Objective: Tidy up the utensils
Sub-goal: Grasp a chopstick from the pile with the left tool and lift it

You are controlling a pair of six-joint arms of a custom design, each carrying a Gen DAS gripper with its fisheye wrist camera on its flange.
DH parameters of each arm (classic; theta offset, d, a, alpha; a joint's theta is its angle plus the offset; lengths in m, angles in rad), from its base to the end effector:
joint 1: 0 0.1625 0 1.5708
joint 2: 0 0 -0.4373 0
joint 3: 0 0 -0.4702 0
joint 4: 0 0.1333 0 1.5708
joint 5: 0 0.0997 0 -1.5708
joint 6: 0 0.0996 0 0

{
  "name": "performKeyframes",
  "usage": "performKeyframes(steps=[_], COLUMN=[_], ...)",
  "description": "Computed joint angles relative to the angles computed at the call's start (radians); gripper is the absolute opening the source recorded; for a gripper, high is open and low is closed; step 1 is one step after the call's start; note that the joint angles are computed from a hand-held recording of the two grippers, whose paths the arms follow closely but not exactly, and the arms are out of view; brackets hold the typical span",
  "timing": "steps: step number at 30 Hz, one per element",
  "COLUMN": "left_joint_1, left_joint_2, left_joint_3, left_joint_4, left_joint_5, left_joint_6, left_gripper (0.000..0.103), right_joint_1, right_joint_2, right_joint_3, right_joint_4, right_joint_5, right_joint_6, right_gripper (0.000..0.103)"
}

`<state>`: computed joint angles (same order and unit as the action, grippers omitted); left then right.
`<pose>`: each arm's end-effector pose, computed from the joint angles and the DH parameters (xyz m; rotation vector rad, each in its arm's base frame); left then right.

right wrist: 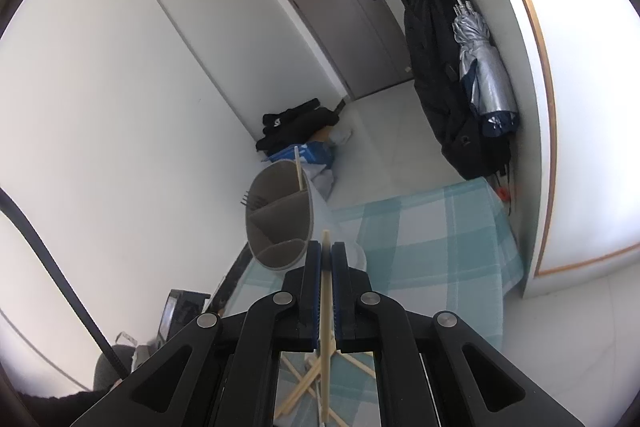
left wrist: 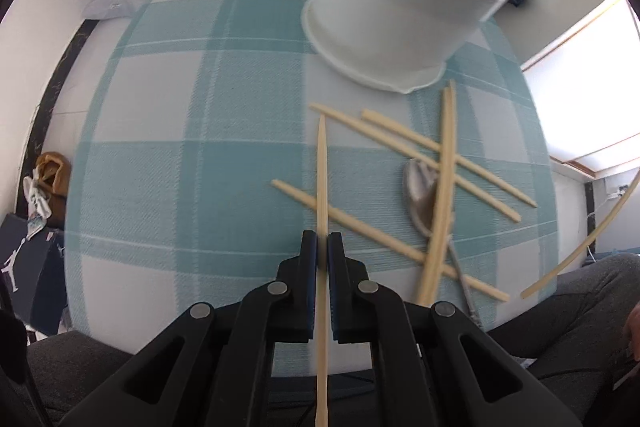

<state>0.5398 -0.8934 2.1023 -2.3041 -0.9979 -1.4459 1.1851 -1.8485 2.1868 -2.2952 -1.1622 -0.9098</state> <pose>-0.3248 -0.4129 -0.0566 -0.3363 2.4541 -0.4925 -0.0093 -0.4824 0.3799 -0.8751 2.8038 -0.8244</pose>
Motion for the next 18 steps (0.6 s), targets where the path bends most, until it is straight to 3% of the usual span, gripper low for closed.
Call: performKeyframes(steps=[4,7,18], left_joint_1=[0.009,0.021,0.092], left_joint_2=[-0.009,-0.013,-0.001], left_joint_3=[0.004,-0.005,-0.054], left_joint_4=[0.014,0.034,0.051], left_joint_5=[0.018,0.029,0.069], left_joint_6=[-0.038,-0.050,0.025], left_gripper=[0.003,0.011,0.015], right_joint_1=[0.005,0.008,0.013], right_joint_2=[0.001,0.006,0.015], right_joint_3=[0.005,0.006,0.005], right_joint_4=[-0.006,-0.012,-0.024], right_joint_5=[-0.005,-0.010,-0.019], right_joint_6=[-0.002,0.002,0.009], right_gripper=[0.004,0.004,0.004])
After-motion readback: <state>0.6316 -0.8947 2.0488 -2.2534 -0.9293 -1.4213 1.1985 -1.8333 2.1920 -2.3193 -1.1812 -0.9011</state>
